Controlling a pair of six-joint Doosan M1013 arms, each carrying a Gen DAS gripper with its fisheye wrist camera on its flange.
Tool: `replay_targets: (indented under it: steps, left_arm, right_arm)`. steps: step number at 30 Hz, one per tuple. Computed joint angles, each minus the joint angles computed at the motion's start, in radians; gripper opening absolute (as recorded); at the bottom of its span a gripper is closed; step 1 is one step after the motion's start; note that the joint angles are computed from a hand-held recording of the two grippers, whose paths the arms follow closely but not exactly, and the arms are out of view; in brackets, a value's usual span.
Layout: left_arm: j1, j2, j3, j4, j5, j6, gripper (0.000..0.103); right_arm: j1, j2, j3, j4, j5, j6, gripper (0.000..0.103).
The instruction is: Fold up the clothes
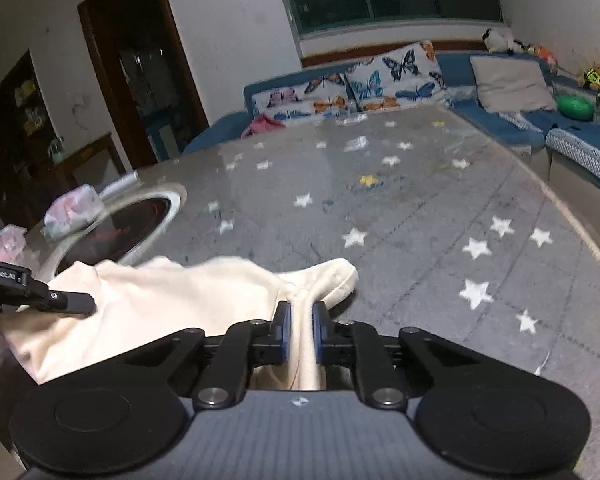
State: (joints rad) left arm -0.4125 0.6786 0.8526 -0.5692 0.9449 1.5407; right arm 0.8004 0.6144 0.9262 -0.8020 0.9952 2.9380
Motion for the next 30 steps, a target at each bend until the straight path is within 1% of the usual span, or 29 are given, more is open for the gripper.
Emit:
replay_targets:
  steps: [6,11,14,22,27,29,30]
  left_arm:
    - [-0.027,0.037,-0.092,-0.018,0.021,0.075,0.017]
    - [-0.059,0.089,-0.188,-0.018,0.057,0.084,0.017]
    - [-0.080,0.126,-0.258,-0.014,0.093,0.082,0.017]
    - [-0.131,0.218,-0.419,0.002,0.163,0.086,0.017]
    - [-0.153,0.283,-0.530,0.027,0.230,0.080,0.017]
    - [-0.161,0.307,-0.571,0.050,0.266,0.070,0.018]
    - [-0.163,0.313,-0.581,0.063,0.277,0.065,0.022]
  right_arm:
    - [0.012,-0.017,-0.001,-0.094,0.061,0.007,0.009]
    - [0.009,-0.038,0.013,-0.152,0.139,0.007,0.009]
    - [0.004,-0.052,0.025,-0.178,0.181,0.012,0.009]
    - [-0.021,-0.085,0.068,-0.210,0.272,0.032,0.009]
    - [-0.039,-0.095,0.096,-0.204,0.317,0.057,0.009]
    - [-0.047,-0.094,0.105,-0.185,0.332,0.062,0.009]
    - [-0.051,-0.093,0.110,-0.173,0.337,0.064,0.009]
